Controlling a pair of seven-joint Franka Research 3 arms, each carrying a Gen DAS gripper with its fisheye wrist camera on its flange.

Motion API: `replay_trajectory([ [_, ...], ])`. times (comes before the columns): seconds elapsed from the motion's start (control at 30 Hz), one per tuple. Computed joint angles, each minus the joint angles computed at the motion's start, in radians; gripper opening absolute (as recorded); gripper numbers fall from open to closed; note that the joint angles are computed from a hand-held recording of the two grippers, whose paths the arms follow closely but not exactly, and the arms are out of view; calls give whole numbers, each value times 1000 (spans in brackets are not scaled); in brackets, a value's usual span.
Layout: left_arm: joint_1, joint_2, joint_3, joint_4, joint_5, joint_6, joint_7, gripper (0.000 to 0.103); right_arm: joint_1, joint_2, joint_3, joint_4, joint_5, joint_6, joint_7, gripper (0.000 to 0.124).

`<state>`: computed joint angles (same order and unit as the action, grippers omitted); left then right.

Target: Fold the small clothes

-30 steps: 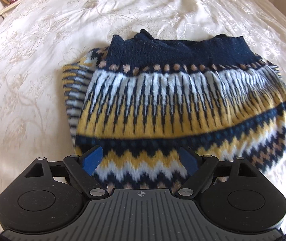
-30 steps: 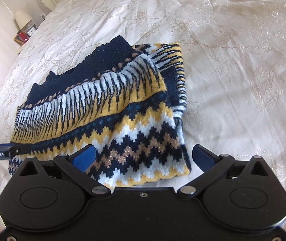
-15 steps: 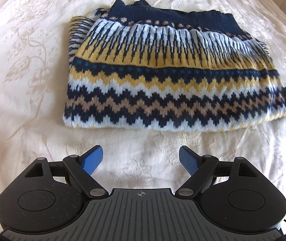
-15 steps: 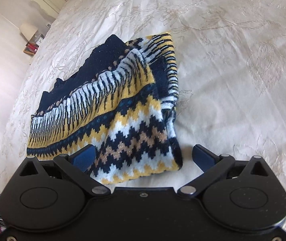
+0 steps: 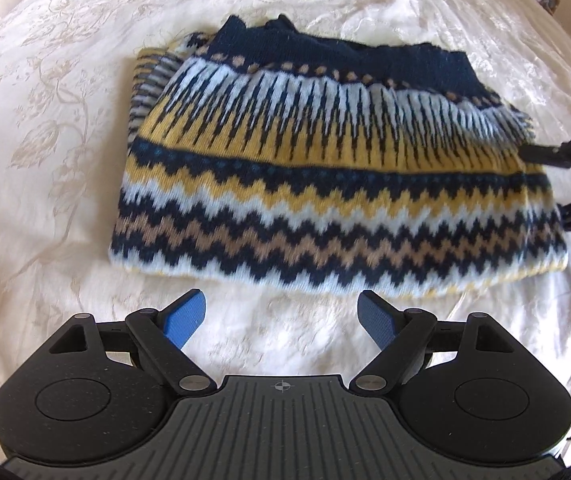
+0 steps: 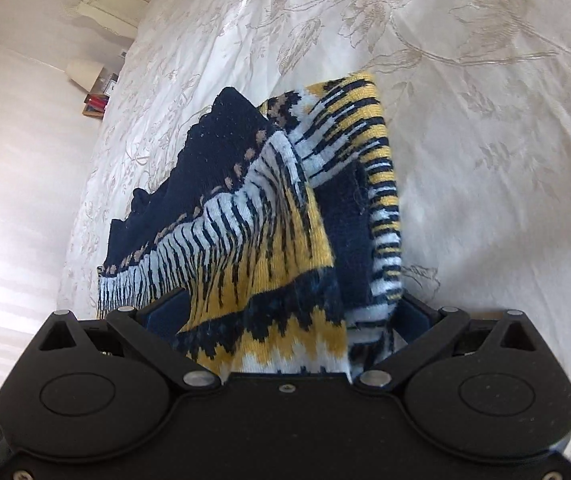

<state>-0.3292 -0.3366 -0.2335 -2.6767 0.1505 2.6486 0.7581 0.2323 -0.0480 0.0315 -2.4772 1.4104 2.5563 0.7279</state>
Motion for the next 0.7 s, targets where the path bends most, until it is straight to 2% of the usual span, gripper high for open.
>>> replay_trajectory([
  [0.17,51,111,-9,107,69,28,-28,83,-13,45,-3,38,-2,-45,-10,103],
  [0.33,92,260,-16,251,194,42,-76,83,-31,52,-6,38,29,-82,-53,103],
  [0.47,90,378,-6,369,288,11,-108,83,-39,46,-8,28,57,-101,-100,103],
  [0.57,83,471,1,456,271,-38,-48,83,-46,46,-12,24,74,-115,-120,103],
  [0.6,80,494,4,474,268,-50,-40,85,-49,47,-13,23,78,-121,-125,103],
  [0.67,73,524,16,492,275,-54,-46,96,-53,48,-15,23,82,-132,-132,103],
  [0.7,70,536,22,498,280,-54,-54,98,-57,51,-18,24,81,-141,-136,103],
])
